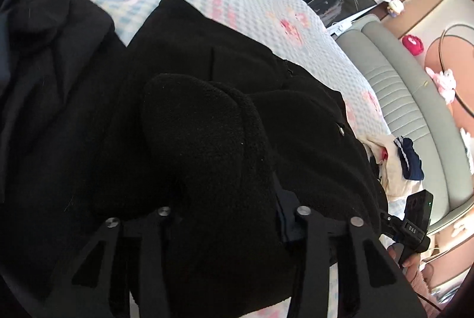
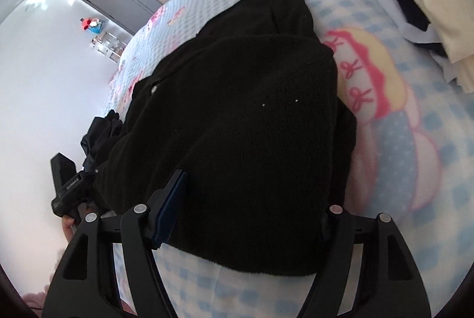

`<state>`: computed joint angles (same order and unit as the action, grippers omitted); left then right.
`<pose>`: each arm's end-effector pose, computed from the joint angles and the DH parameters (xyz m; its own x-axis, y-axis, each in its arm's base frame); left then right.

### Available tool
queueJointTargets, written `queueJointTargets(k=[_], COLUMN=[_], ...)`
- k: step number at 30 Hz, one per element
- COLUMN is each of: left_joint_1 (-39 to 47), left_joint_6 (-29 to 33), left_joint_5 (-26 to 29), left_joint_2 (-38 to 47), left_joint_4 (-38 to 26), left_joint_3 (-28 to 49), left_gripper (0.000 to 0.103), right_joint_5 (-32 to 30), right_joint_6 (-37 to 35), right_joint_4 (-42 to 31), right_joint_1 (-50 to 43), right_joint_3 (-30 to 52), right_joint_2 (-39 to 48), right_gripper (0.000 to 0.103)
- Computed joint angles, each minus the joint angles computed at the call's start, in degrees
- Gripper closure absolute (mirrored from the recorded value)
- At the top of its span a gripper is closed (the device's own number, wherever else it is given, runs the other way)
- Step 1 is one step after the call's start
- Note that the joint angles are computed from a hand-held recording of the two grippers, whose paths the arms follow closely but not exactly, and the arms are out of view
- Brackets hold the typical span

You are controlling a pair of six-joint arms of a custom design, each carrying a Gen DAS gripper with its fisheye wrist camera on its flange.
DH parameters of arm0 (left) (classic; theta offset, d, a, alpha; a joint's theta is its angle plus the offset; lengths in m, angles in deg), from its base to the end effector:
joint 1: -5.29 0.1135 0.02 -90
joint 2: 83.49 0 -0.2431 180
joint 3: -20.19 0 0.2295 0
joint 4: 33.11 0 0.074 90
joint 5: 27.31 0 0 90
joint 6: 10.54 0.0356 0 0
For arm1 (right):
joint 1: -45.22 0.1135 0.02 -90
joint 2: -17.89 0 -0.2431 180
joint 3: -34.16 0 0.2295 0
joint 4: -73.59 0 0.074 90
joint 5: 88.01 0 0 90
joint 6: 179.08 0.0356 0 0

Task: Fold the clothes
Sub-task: 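Grasp the folded jacket bundle with the left gripper, then lift the bundle end with the left gripper, lay it down, open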

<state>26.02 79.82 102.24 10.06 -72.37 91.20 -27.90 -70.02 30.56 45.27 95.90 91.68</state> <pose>0.2839 0.0832 0.1788 -0.8242 -0.3067 -0.4761 0.0137 0.8296 -0.5582 0.2366 0.0179 0.2130 -0.8684 0.2824 -0.4076 -0.0026 0.8195 0.5731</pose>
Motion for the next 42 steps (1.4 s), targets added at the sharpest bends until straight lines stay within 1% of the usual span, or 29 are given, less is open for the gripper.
queueJointTargets(k=[1,2,4,6,8,11,14,16,17,19,20,21,23,24,25,26,27,28,29,31,32,34,35,37,38,39,40,41,42], left_joint_1=[0.6,1.4,4.0,7.0,9.7,14.2,18.8,21.5,22.0,22.1,22.0,21.9,20.2,20.5,22.0,23.5,24.8,25.9,27.1,29.5,29.4,26.5,25.0,22.5,20.0,17.2,12.5,5.7,-0.6], left_joint_6=[0.2,0.8,4.1,9.5,15.5,24.8,37.3,43.4,43.8,42.0,41.2,40.4,40.9,41.6,42.4,43.2,44.1,45.2,46.2,48.6,47.5,41.1,37.5,30.1,23.9,18.1,13.6,9.2,5.4], left_joint_5=[1.0,2.4,6.6,11.0,15.8,21.4,22.3,21.0,19.0,13.4,10.6,7.8,2.7,2.2,3.2,4.2,4.6,4.4,4.4,4.4,4.3,3.7,3.9,7.2,8.1,7.6,5.0,0.7,-3.2], left_joint_2=[-1.4,-2.7,-5.0,-6.7,-7.2,-5.1,-6.7,-8.5,-9.4,-10.9,-11.6,-12.3,-10.4,-8.8,-7.0,-5.3,-5.5,-7.4,-9.0,-11.9,-14.9,-24.1,-29.2,-36.5,-39.6,-41.9,-42.9,-42.6,-41.5], left_joint_4=[-1.0,-2.4,-7.2,-15.0,-24.5,-39.6,-54.2,-61.0,-60.6,-55.9,-53.7,-51.4,-45.5,-45.0,-47.1,-49.2,-50.7,-51.6,-52.5,-54.3,-53.1,-46.2,-41.7,-34.4,-29.1,-24.2,-20.6,-16.8,-13.4], left_joint_3=[-0.4,-0.6,-0.4,0.7,3.1,7.5,10.0,10.2,8.8,4.9,3.0,1.1,-2.2,-2.0,-0.3,1.4,2.6,3.5,4.6,7.0,7.1,4.6,2.3,-1.6,-3.7,-5.6,-7.6,-9.6,-11.1], left_gripper=[0.074,0.077,0.079,0.081,0.081,0.082,0.082,0.081,0.081,0.079,0.075,0.067,0.060,0.058,0.058,0.058,0.057,0.056,0.052,0.051,0.051,0.051,0.051,0.049,0.039,0.033,0.033,0.033,0.033], right_joint_5=[0.2,1.0,1.9,-1.3,-4.6,-10.1,-15.0,-17.8,-18.7,-16.2,-12.3,-9.3,-7.3,-7.3,-7.9,-7.8,-7.7,-7.7,-7.2,-4.0,-2.8,-0.5,1.7,7.8,12.6,17.1,21.4,24.9,26.8], right_joint_6=[-1.1,-2.9,-6.0,-7.2,-8.6,-10.5,-12.6,-14.7,-16.3,-19.3,-18.9,-17.9,-17.4,-17.0,-17.0,-17.3,-17.7,-18.1,-18.6,-20.4,-21.1,-20.1,-18.0,-14.0,-10.6,-7.9,-5.1,-3.0,-1.9], right_joint_4=[-0.5,-2.8,-7.3,-11.7,-16.2,-23.2,-30.7,-35.9,-38.4,-41.5,-40.9,-39.7,-36.7,-35.1,-34.4,-35.2,-36.0,-36.8,-37.8,-40.7,-41.8,-42.5,-41.1,-37.7,-35.3,-33.4,-31.6,-30.0,-28.4], right_joint_1=[0.7,1.5,2.7,0.9,-1.2,-4.4,-7.3,-9.4,-10.4,-10.9,-9.9,-9.0,-9.4,-9.8,-10.5,-11.5,-12.5,-13.5,-14.6,-17.0,-17.8,-16.3,-13.1,-4.8,2.1,8.4,14.1,18.8,21.5], right_joint_3=[0.9,2.2,4.7,6.0,7.8,11.0,15.0,17.2,17.8,16.9,15.0,12.5,5.1,2.0,0.6,1.5,2.5,3.5,5.0,9.7,12.1,15.9,16.9,18.7,19.1,19.7,20.1,20.4,19.6], right_joint_2=[1.1,0.3,-1.4,-5.4,-8.9,-12.9,-15.6,-16.8,-17.3,-18.5,-18.7,-18.1,-14.7,-13.2,-13.2,-14.5,-15.8,-16.9,-18.0,-20.0,-20.7,-22.2,-22.2,-21.1,-19.7,-17.9,-16.0,-13.9,-12.7], right_gripper=[0.067,0.077,0.081,0.083,0.084,0.084,0.085,0.085,0.085,0.084,0.080,0.079,0.078,0.076,0.074,0.074,0.072,0.069,0.067,0.065,0.064,0.060,0.057,0.056,0.056,0.056,0.056,0.056,0.056])
